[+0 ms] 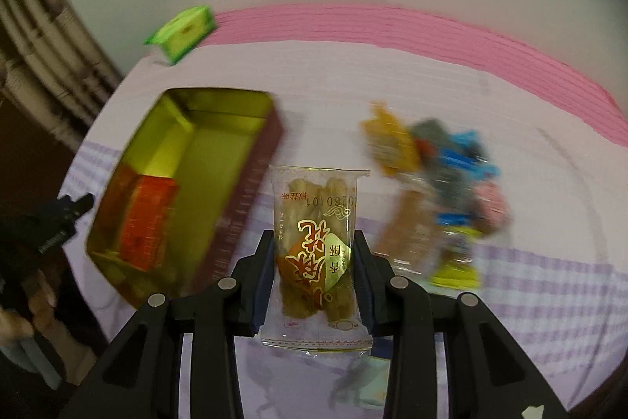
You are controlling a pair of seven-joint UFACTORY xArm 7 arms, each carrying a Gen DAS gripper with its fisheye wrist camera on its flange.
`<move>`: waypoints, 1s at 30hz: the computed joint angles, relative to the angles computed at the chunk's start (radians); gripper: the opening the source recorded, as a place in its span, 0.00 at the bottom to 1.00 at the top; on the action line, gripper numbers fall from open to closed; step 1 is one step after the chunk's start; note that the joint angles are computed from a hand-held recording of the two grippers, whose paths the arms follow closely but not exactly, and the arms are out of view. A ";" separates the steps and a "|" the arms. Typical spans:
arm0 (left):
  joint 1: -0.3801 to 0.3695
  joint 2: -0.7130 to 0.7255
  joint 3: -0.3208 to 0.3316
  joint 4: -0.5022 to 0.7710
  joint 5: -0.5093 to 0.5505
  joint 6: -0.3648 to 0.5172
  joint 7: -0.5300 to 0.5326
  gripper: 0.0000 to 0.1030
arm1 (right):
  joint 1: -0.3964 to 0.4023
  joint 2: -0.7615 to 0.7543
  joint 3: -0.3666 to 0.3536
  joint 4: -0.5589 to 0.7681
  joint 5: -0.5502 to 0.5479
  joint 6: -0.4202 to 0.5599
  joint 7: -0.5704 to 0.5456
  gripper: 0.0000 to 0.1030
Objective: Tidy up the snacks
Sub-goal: 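Lower the pastry packet into the tin and open the right gripper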
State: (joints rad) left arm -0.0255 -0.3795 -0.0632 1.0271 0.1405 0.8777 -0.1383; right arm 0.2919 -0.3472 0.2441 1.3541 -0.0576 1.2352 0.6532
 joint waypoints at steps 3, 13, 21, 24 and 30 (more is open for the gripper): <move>0.007 -0.011 -0.005 -0.011 0.016 0.003 -0.012 0.52 | 0.019 0.076 0.025 0.056 0.004 -0.025 0.016 0.33; 0.029 -0.001 -0.005 -0.009 0.046 0.011 -0.057 0.52 | 0.130 0.320 0.031 0.255 -0.050 -0.044 0.093 0.33; 0.028 0.011 0.004 0.000 0.040 0.026 -0.068 0.52 | 0.196 0.391 0.005 0.300 -0.075 -0.008 0.096 0.33; 0.027 0.010 0.008 -0.001 0.034 0.030 -0.066 0.52 | 0.208 0.400 -0.001 0.301 -0.091 0.000 0.091 0.33; 0.034 0.014 0.007 0.005 0.036 0.038 -0.085 0.53 | 0.222 0.422 -0.011 0.311 -0.121 0.017 0.086 0.33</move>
